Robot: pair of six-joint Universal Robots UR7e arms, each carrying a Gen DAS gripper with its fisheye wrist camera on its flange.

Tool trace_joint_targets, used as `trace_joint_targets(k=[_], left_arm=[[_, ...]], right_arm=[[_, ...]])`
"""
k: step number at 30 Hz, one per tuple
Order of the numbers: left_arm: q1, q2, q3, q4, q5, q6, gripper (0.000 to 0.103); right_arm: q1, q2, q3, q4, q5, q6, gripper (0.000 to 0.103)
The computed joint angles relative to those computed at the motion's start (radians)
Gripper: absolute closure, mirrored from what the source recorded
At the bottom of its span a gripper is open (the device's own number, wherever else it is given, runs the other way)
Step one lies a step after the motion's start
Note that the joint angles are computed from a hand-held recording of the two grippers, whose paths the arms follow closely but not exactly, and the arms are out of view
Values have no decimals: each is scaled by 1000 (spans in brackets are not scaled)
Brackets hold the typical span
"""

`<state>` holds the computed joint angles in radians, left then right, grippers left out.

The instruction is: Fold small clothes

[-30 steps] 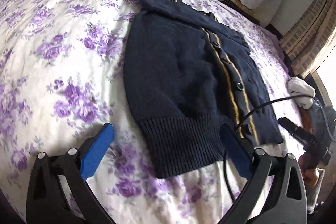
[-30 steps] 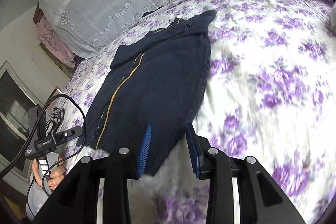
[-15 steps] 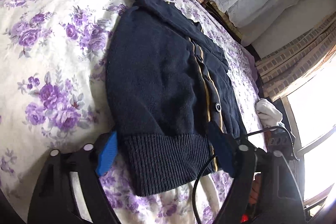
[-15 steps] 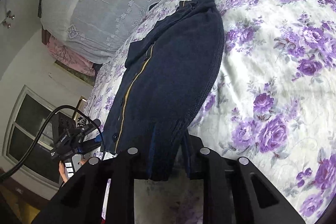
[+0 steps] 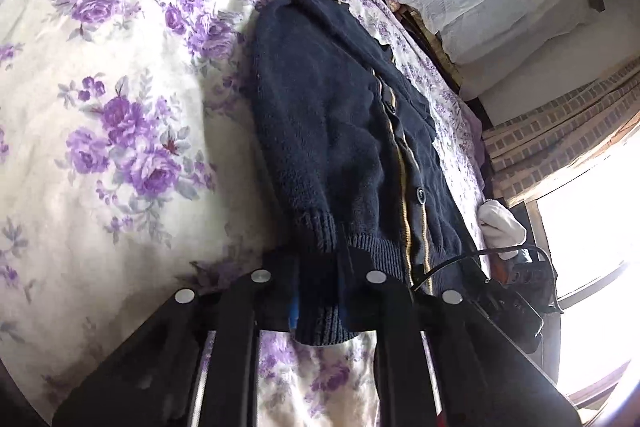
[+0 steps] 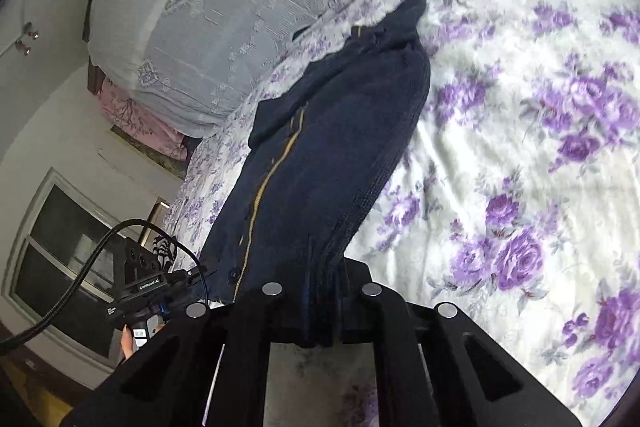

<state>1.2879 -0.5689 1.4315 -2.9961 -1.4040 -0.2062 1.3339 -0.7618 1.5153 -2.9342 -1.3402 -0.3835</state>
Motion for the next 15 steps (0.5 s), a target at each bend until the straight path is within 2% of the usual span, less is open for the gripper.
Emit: trace_joint_targets(k=[4, 9, 15], left_arm=[[-37, -27, 51, -44, 46, 45, 91], [-70, -62, 115, -71, 61, 75, 91], [-82, -83, 177, -89, 68, 84, 91]], right_arm=[[15, -32, 44, -68, -4, -34, 94], [-2, -76, 71, -32, 37, -26, 94], [-31, -119, 122, 5, 46, -43, 94]])
